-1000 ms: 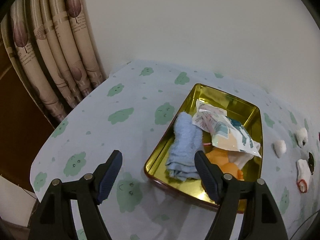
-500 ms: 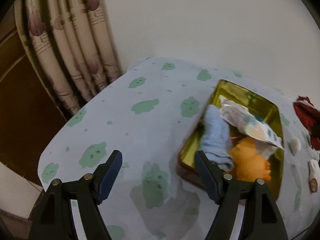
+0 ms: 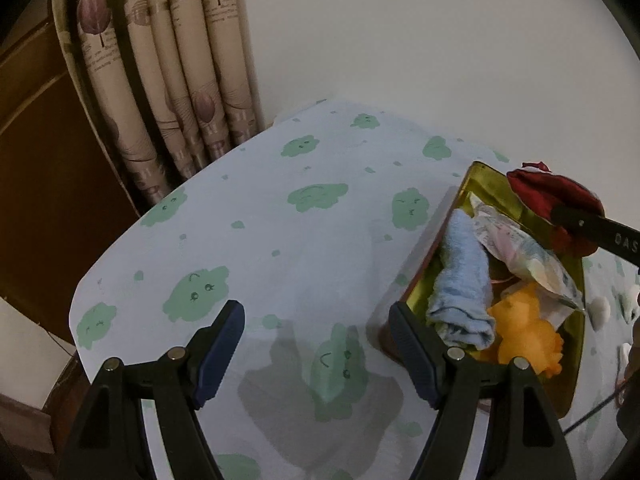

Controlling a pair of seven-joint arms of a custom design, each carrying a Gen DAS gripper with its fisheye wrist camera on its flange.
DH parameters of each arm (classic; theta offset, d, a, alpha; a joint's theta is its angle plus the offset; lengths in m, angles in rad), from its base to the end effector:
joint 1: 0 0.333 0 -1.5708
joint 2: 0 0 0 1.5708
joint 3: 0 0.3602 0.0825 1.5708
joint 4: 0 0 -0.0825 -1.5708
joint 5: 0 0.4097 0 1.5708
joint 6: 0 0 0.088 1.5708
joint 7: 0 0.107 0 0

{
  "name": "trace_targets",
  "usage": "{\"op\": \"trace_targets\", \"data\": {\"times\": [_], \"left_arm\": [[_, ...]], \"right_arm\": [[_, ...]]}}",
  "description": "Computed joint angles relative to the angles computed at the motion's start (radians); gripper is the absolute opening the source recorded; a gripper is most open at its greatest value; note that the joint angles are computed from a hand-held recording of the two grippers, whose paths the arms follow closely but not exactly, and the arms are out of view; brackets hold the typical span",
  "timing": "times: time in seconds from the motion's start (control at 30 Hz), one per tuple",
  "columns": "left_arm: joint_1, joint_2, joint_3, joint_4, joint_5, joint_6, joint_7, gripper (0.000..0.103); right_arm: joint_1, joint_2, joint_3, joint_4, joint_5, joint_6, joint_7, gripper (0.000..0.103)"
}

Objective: Organize soft objects
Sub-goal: 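Carry the red-and-white cloth over the tin and open the right tool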

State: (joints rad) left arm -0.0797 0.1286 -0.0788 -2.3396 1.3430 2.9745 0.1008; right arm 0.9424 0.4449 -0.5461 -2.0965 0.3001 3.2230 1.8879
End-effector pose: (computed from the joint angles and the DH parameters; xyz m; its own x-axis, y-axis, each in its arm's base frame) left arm 0.5179 -0.1505 0.3275 0.0434 -0.9982 -0.0424 -0.7967 -0.0090 -0.6043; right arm 0.6099 0.2585 0.3456 -0.0246 -0.9830 -0.1817 -0.7256 0.1426 -0.6731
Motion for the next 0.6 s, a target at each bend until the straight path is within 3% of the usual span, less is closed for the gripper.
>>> {"op": "trace_targets", "data": {"times": [0.2, 0.27, 0.33, 0.43, 0.53, 0.6], "left_arm": [[0.001, 0.008, 0.004, 0.004, -0.011, -0.005, 0.006, 0.077], [0.0, 0.011, 0.007, 0.007, 0.005, 0.0, -0.008, 0.077], [0.002, 0.015, 0.006, 0.006, -0.004, 0.004, 0.003, 0.077], [0.0, 0.018, 0.006, 0.004, -0.025, 0.001, 0.023, 0.077], [-0.004, 0.021, 0.012, 0.008, -0.005, 0.003, 0.004, 0.077], [-0.004, 0.027, 0.013, 0.011, 0.006, 0.004, -0.007, 0.077]], "right_arm": [[-0.043, 0.03, 0.025, 0.038, -0.022, -0.036, 0.024, 0.029], [-0.026, 0.037, 0.004, 0.037, -0.039, -0.04, 0.045, 0.033], [-0.021, 0.039, -0.003, 0.034, -0.049, -0.036, 0.064, 0.045], [0.026, 0.039, -0.048, 0.014, -0.049, -0.014, 0.082, 0.064], [0.098, 0.041, -0.117, -0.005, -0.039, -0.008, 0.079, 0.067], [0.181, 0.051, -0.2, -0.022, -0.029, -0.006, 0.082, 0.067]]}}
